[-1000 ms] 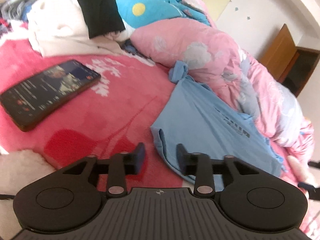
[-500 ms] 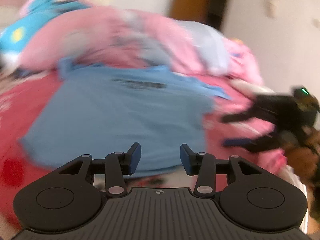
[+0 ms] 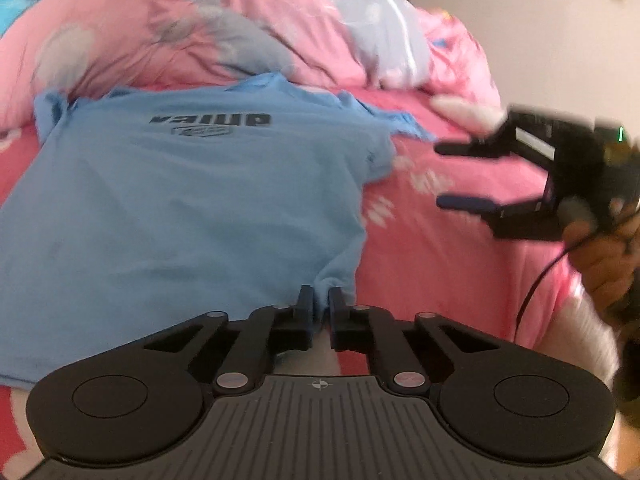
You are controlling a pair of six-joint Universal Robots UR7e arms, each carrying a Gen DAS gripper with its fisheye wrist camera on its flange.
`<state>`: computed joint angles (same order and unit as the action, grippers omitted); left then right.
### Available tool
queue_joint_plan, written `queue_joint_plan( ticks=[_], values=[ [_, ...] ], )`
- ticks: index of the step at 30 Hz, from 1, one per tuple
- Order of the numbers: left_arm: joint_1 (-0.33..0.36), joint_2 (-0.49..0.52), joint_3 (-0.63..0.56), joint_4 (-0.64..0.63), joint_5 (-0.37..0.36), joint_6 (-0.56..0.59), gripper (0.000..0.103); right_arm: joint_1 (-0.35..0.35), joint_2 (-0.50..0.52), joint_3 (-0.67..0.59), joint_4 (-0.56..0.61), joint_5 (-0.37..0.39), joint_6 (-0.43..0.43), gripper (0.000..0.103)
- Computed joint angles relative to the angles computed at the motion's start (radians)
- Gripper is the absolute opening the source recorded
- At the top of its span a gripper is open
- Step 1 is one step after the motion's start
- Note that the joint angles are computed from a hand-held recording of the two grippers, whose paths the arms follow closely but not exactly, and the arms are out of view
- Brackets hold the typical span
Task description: Fold clothes
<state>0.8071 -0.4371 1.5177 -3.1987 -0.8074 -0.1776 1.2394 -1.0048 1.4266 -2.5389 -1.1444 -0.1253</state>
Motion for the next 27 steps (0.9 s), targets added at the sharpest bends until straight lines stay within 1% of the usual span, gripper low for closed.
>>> queue_joint_plan(
  ticks=[4, 8, 11, 13, 14, 16, 19, 21, 22, 23, 24, 25, 27],
  values=[
    [0.037, -0.051, 0.035, -0.118, -0.063, -0.110, 0.004, 0.020, 0.057, -0.075, -0.004, -0.024, 0.001, 0.053],
    [0.090, -0.089, 0.038, -0.165, -0.120, -0.234, 0.004, 0.047, 0.121, -0.169, 0.037, -0.071, -0.026, 0.053],
    [0.120, -0.100, 0.040, -0.186, -0.134, -0.304, 0.004, 0.074, 0.184, -0.267, 0.101, -0.136, -0.046, 0.051],
    [0.136, -0.102, 0.039, -0.197, -0.134, -0.339, 0.004, 0.088, 0.226, -0.331, 0.130, -0.159, -0.056, 0.049],
    [0.143, -0.102, 0.040, -0.204, -0.133, -0.351, 0.004, 0.094, 0.243, -0.356, 0.138, -0.161, -0.059, 0.047],
    [0.154, -0.102, 0.041, -0.205, -0.128, -0.377, 0.004, 0.104, 0.275, -0.406, 0.150, -0.157, -0.066, 0.041],
    [0.167, -0.103, 0.045, -0.178, -0.113, -0.418, 0.005, 0.117, 0.324, -0.479, 0.158, -0.144, -0.072, 0.040],
    [0.161, -0.100, 0.040, -0.126, -0.069, -0.422, 0.005, 0.124, 0.355, -0.516, 0.148, -0.144, -0.079, 0.040],
    [0.155, -0.098, 0.046, -0.122, -0.049, -0.409, 0.005, 0.128, 0.369, -0.533, 0.139, -0.151, -0.087, 0.040],
    [0.147, -0.096, 0.053, -0.121, -0.029, -0.393, 0.006, 0.131, 0.382, -0.546, 0.128, -0.174, -0.094, 0.040],
    [0.141, -0.090, 0.052, -0.123, -0.012, -0.377, 0.006, 0.133, 0.396, -0.561, 0.124, -0.201, -0.084, 0.040],
    [0.135, -0.086, 0.048, -0.120, 0.004, -0.359, 0.006, 0.131, 0.409, -0.578, 0.131, -0.213, -0.062, 0.039],
    [0.127, -0.082, 0.044, -0.111, 0.025, -0.336, 0.007, 0.111, 0.403, -0.572, 0.142, -0.156, 0.013, 0.040]
  ],
)
